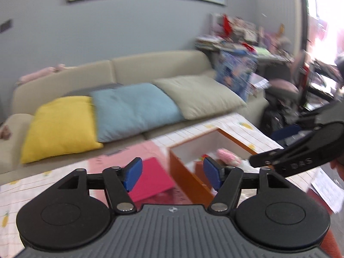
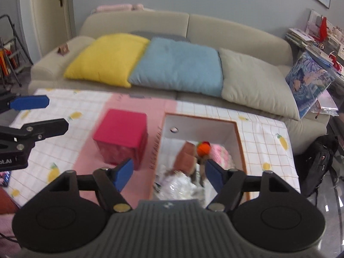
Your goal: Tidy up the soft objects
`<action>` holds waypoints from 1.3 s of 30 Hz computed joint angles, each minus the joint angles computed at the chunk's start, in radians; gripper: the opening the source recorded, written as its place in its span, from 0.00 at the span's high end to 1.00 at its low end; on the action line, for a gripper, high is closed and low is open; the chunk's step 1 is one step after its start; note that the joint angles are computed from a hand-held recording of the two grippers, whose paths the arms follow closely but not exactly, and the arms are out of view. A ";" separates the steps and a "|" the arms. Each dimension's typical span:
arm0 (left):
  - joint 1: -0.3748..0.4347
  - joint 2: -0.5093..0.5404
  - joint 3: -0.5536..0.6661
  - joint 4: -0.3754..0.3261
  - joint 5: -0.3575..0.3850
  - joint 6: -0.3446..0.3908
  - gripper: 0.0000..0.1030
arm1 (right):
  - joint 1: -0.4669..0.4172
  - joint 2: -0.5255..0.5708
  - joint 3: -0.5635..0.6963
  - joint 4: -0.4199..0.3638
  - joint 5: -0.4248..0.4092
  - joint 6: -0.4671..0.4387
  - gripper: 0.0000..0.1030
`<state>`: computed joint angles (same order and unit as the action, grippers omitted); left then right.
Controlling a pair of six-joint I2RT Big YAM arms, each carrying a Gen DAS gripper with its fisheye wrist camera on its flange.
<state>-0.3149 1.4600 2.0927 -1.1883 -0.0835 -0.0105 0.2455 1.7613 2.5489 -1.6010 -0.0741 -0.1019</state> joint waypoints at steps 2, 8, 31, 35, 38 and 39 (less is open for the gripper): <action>0.013 -0.051 -0.063 0.038 -0.040 -0.021 0.23 | 0.032 -0.062 -0.098 0.081 0.023 0.055 0.25; 0.044 -0.179 -0.245 0.145 -0.170 -0.126 0.15 | 0.133 -0.227 -0.376 0.303 0.140 0.219 0.15; -0.070 -0.263 -0.425 -0.007 -0.344 -0.248 0.13 | 0.249 -0.468 -0.853 0.532 0.393 0.356 0.03; -0.075 -0.247 -0.405 -0.029 -0.345 -0.251 0.13 | 0.237 -0.466 -0.856 0.521 0.379 0.369 0.03; -0.074 -0.242 -0.397 -0.041 -0.331 -0.261 0.13 | 0.230 -0.459 -0.851 0.508 0.372 0.379 0.03; -0.073 -0.242 -0.398 -0.043 -0.329 -0.259 0.13 | 0.231 -0.458 -0.852 0.506 0.371 0.381 0.03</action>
<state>-0.3876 1.2178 1.6951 -1.2309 -0.4127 -0.2691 0.4763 1.3029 1.6973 -1.0951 0.2967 0.2795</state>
